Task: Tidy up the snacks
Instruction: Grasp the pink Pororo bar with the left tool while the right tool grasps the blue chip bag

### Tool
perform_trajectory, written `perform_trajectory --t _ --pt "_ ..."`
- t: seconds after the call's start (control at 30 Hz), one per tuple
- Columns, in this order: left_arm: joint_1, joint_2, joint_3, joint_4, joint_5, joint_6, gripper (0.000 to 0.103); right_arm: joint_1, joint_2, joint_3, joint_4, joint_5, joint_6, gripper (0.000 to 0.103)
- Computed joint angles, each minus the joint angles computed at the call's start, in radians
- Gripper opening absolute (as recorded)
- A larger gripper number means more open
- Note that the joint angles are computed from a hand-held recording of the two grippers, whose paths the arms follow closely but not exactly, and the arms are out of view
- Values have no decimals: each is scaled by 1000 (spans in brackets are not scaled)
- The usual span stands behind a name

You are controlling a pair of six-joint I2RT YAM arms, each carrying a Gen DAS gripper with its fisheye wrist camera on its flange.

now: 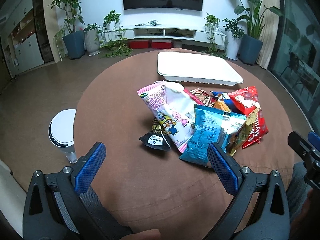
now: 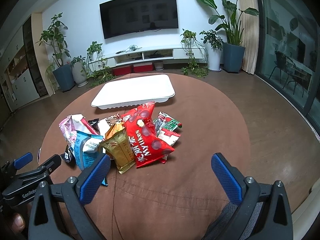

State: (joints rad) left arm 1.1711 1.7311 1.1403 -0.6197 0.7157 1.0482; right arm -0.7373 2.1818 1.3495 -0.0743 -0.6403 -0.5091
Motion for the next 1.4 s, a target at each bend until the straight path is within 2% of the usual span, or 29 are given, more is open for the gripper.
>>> perform_trajectory --t 0.23,0.37,0.47,0.57,0.63,0.67,0.73,0.83,0.93,1.0,1.03,1.1,1.17,1.27,1.33,1.4 --pt "-24 22 9 54 -50 -50 103 -4 12 56 -62 -12 -6 103" --pt "-6 130 151 -73 25 -56 103 -21 66 186 -189 -70 -6 103" --pt "-11 201 243 -156 59 8 103 -36 116 289 -309 -129 -8 103" --pt "-24 239 286 -177 48 15 103 -44 166 391 -400 -165 -5 103" --pt "-39 260 319 -195 0 -9 103 -49 195 446 -437 -185 5 103" --pt "-48 289 363 -235 -24 -32 103 -47 208 473 -455 -186 6 103" --pt "-49 343 446 -324 -3 -27 103 -41 238 533 -515 -174 -31 103" --pt "-67 387 519 -383 0 -9 103 -36 324 701 -695 -184 -120 95" --pt "-89 453 617 -491 13 21 103 -33 437 902 -872 -194 -160 85" --pt "-108 472 637 -496 15 9 102 -26 466 950 -913 -182 -184 78" --pt "-118 482 646 -501 13 1 100 -25 479 971 -927 -178 -194 77" --pt "-135 499 664 -528 15 8 89 -18 497 1002 -952 -167 -219 72" --pt "-159 500 655 -536 -2 16 73 -15 500 1001 -939 -161 -220 72" --pt "-195 486 613 -494 -28 -13 64 -6 532 1059 -954 -152 -216 71" --pt "-210 486 601 -465 -32 -44 64 -3 545 1084 -965 -150 -219 71" --pt "-219 504 623 -473 -32 -65 59 1 569 1125 -978 -147 -219 71"
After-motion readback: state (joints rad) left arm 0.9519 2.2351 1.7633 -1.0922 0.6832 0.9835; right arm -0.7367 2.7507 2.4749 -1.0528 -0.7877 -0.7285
